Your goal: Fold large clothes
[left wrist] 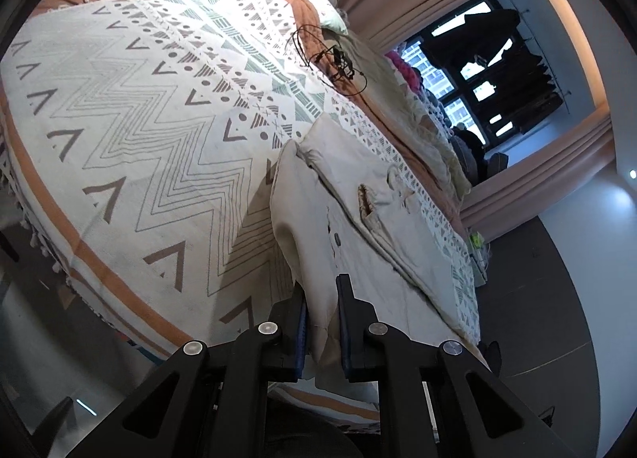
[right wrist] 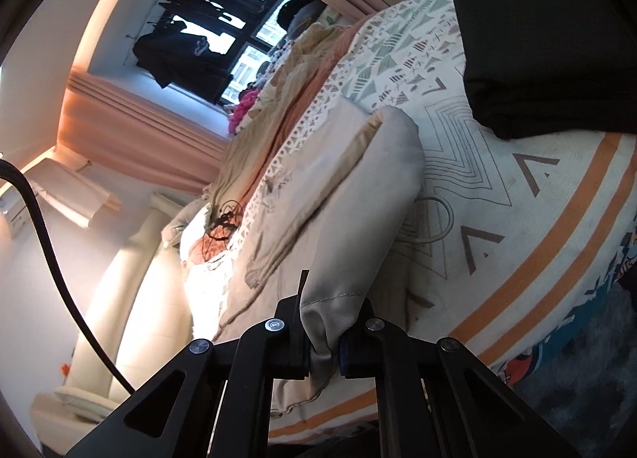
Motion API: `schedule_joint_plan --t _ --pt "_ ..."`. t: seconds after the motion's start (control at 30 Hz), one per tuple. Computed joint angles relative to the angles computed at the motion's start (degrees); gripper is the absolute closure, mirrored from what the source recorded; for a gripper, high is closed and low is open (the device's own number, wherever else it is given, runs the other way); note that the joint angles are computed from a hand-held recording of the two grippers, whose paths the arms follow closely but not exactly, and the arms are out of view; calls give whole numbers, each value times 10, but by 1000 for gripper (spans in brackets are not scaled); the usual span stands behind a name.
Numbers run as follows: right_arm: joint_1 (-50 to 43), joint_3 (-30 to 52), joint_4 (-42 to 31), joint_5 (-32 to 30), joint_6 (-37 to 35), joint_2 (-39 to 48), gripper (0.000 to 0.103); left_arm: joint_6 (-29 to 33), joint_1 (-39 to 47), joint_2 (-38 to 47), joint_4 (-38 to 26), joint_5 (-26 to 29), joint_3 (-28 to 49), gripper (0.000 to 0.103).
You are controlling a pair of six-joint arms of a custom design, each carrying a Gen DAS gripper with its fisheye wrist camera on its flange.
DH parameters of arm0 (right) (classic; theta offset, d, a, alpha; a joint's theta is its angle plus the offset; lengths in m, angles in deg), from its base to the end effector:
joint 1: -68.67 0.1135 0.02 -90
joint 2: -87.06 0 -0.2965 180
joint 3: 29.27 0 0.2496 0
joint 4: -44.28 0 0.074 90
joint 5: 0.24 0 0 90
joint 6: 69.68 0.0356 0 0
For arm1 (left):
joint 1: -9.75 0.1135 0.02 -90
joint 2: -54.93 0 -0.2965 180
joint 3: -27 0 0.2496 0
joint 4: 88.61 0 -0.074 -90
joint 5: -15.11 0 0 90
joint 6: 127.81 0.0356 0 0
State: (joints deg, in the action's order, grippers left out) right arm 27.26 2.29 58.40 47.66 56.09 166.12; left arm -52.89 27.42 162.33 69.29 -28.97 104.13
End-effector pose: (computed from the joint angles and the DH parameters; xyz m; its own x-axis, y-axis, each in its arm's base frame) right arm 0.1779 -0.1251 0.1653 -0.2934 0.8370 -0.4619 0.2987 0.5392 0.7874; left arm 0.3742 0.0924 0.1924 -0.7824 -0.4392 -0.4415 0.0033 0.7060 -0.7082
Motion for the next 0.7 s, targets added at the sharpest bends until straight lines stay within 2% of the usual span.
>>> schedule_joint_plan --t 0.27,0.33,0.43,0.53,0.67,0.7 --pt "-11 7 -167 -18 -9 -194 93 44 78 -81 -69 67 -10 94" --pt "-5 12 -209 -16 -8 -241 93 48 101 -105 -62 87 -21 103" --pt "1 20 -263 -14 -8 -300 93 65 137 -133 -80 113 -20 103" --pt "16 24 -303 -9 -8 -338 93 100 164 -122 -133 125 2 103" --pt "51 25 -333 29 -10 -355 93 139 183 -91 -163 121 8 103" --pt "54 23 -337 37 -16 -359 93 153 184 -78 -176 114 13 96"
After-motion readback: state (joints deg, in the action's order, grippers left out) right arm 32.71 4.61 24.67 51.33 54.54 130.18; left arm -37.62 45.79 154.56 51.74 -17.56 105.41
